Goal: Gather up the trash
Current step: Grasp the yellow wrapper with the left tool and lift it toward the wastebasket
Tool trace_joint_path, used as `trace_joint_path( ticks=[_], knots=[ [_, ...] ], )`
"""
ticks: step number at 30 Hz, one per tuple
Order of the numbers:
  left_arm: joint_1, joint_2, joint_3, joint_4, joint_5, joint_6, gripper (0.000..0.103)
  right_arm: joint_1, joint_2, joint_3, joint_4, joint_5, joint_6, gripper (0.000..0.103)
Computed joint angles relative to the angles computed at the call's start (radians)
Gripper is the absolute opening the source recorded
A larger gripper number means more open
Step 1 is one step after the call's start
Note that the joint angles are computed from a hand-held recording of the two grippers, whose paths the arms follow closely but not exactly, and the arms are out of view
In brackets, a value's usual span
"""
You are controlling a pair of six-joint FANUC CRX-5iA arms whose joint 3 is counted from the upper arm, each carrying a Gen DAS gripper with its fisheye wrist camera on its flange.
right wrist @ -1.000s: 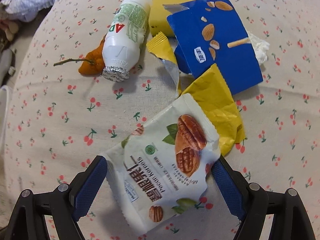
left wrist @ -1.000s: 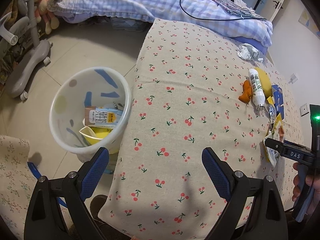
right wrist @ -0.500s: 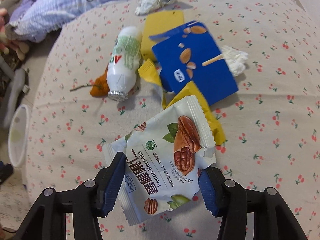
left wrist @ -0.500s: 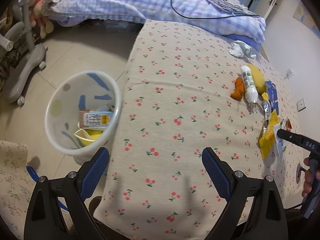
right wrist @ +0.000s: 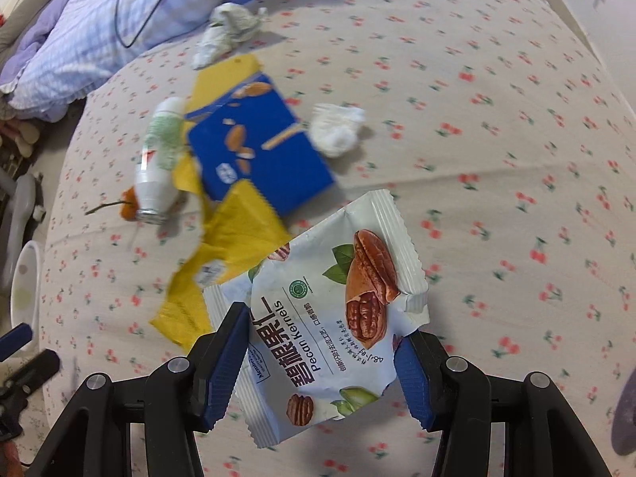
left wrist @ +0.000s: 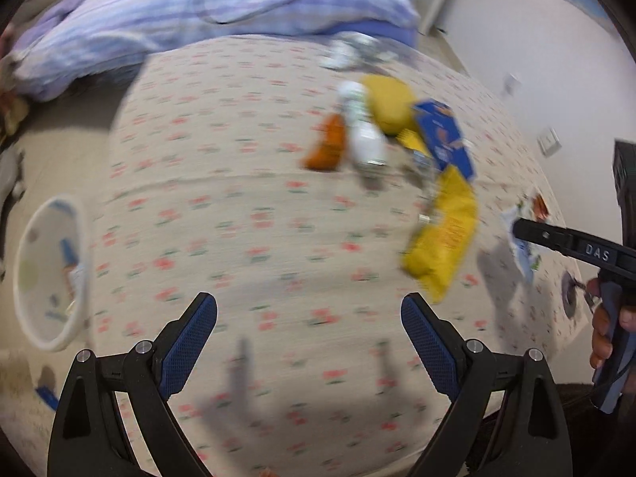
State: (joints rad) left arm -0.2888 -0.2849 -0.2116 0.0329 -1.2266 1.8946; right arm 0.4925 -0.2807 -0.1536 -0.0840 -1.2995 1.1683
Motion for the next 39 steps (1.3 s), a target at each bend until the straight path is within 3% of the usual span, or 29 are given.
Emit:
trace_joint_path(
  ticks=[8, 18, 22, 25, 30, 32, 39],
  knots=[
    [-0.119, 0.148, 0.063, 0.031, 0.085, -0.056, 0.095, -0.098, -0.012, -0.01, -0.035, -0.019, 0.062, 0.06],
    [-0.151, 0.235, 0.069, 0.035, 0.183, -0.055, 0.095, -0.154, -0.012, -0.019, -0.037, -0.024, 0.108, 0.06],
    [-0.179, 0.253, 0.086, -0.024, 0.212, -0.031, 0.094, -0.163, -0.011, -0.027, -0.035, -0.023, 0.118, 0.06],
    [-0.192, 0.258, 0.097, -0.057, 0.215, -0.012, 0.086, -0.171, -0.01, -0.032, -0.037, -0.026, 0.122, 0.06],
    [-0.176, 0.232, 0.067, -0.008, 0.243, -0.054, 0.052, -0.171, -0.013, -0.03, -0.035, -0.025, 0.122, 0.06],
    [-0.161, 0.21, 0.043, 0.036, 0.258, -0.078, 0.048, -0.169, -0.016, -0.026, -0.039, -0.025, 0.119, 0.06],
    [-0.154, 0.119, 0.021, 0.013, 0.244, -0.061, 0.047, -0.123, -0.02, -0.007, -0.041, -0.012, 0.108, 0.06]
  ],
)
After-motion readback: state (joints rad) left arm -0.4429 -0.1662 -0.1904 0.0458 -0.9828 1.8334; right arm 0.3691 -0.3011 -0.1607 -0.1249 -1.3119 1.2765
